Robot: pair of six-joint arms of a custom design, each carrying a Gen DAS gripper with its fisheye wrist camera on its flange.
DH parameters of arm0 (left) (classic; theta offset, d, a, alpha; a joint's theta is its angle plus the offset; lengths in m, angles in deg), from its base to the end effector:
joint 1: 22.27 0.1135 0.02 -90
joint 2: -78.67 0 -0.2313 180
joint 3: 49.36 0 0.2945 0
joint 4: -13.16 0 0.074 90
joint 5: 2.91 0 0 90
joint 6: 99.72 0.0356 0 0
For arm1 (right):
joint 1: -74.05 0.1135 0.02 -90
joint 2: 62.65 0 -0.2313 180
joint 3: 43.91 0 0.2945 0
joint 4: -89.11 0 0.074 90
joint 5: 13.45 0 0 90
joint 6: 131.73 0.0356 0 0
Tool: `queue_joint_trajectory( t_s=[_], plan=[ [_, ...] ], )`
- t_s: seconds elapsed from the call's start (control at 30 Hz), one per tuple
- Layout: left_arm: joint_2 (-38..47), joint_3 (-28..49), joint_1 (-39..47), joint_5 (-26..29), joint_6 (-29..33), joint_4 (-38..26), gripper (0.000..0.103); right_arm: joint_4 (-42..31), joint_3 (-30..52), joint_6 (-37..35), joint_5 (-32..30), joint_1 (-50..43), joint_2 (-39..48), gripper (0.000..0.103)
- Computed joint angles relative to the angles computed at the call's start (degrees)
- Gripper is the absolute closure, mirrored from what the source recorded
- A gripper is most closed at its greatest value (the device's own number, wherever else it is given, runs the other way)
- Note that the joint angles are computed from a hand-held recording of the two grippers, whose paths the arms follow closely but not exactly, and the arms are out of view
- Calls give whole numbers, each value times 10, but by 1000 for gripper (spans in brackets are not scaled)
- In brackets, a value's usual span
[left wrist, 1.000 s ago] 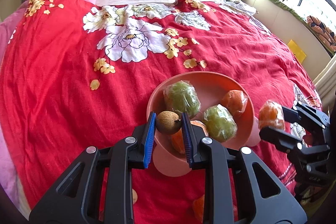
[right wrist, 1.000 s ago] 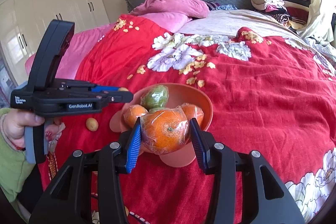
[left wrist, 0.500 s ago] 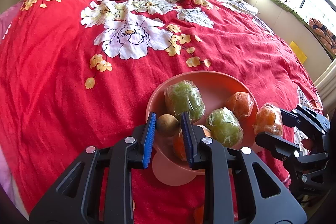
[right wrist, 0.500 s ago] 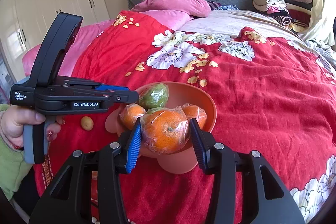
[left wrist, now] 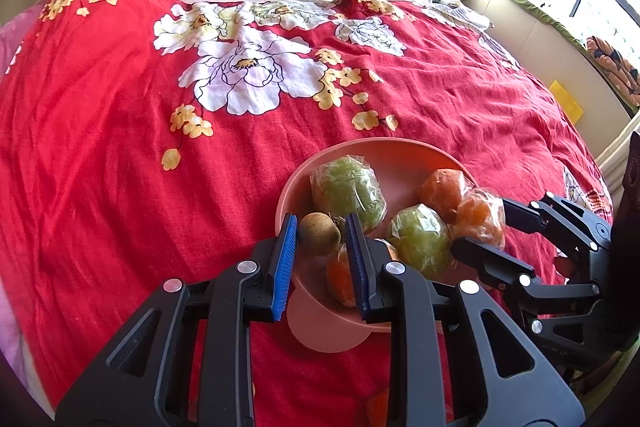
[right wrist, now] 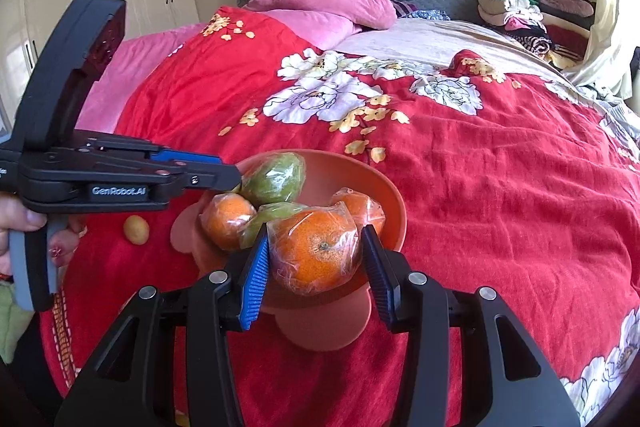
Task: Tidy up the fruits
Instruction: 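Open the right tool to release the wrapped orange into the bowl, then open the left tool to release the brown fruit into the bowl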
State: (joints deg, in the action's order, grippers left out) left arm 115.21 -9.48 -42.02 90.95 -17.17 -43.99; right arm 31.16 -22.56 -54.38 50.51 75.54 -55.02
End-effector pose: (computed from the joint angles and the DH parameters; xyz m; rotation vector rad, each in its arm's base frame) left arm 0.1807 -0.0674 0.1800 0.2986 2.5116 -0.2772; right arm 0.1523 0.0196 0.1401 -0.5001 2.2290 0.4299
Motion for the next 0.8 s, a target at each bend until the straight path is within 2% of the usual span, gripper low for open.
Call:
queue_joint_trajectory(
  t_s=[0.3, 0.63, 0.8],
  plan=[
    [-3, 2, -4, -3, -3, -4, 85, 6, -7, 0, -11, -10, -4, 58],
    [-5, 2, -6, -4, -6, -5, 85, -8, -8, 0, -30, -31, -24, 45],
    [-6, 1, -6, -4, -5, -5, 80, -28, -12, -1, -48, -54, -44, 41]
  ],
)
